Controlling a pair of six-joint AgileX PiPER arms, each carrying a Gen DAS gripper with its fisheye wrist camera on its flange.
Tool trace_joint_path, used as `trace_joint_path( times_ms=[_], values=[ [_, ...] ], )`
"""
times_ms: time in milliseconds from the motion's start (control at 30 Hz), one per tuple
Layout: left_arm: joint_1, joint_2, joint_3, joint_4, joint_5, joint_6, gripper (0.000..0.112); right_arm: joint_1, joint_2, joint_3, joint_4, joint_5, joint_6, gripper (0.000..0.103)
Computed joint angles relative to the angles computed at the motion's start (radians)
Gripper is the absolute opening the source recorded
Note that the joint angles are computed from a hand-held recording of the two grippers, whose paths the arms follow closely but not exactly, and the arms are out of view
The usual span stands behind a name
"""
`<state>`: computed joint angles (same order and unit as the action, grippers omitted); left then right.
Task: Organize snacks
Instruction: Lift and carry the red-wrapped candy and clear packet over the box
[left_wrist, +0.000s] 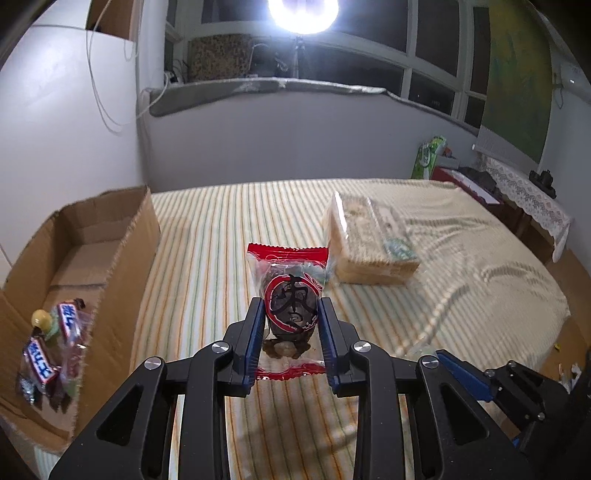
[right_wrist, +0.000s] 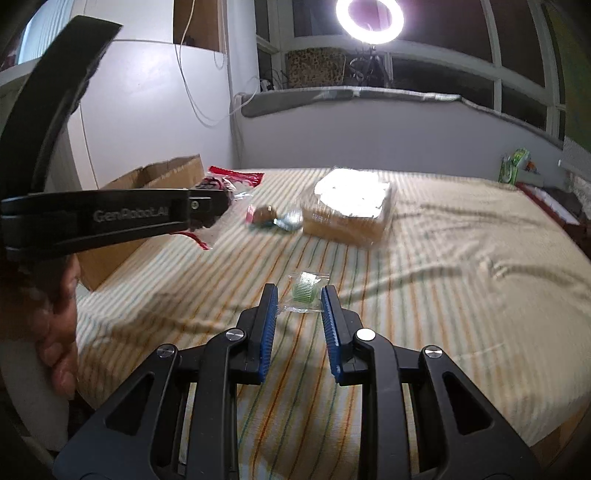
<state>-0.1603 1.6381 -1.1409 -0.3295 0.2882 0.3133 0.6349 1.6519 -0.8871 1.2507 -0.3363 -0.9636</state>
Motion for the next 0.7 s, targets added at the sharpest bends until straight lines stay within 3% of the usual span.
trace_joint_path(
  times_ms=[133,333,533,700],
  values=[
    [0.005,-0.076,0.026,-0.035,-0.007,0.041,0.027,0.051,-0.073,-0.009,0.155,-0.085,-0.174,0.025],
    [0.044,-0.237,0.07,-0.198,0.0,0.214,0.027,0.151,-0.196,-0.05,0.326,-0.248,-0.404,0.025],
    [0.098,-0.394,0.102,-0.348,0.035,0.354,0.027,0.267,-0.263,-0.099,0.383,-0.401,-0.52,0.025],
    [0.151,-0.458,0.118,-0.454,0.063,0.452,0.027,0.314,-0.266,-0.14,0.404,-0.445,-0.575,0.025]
  ],
)
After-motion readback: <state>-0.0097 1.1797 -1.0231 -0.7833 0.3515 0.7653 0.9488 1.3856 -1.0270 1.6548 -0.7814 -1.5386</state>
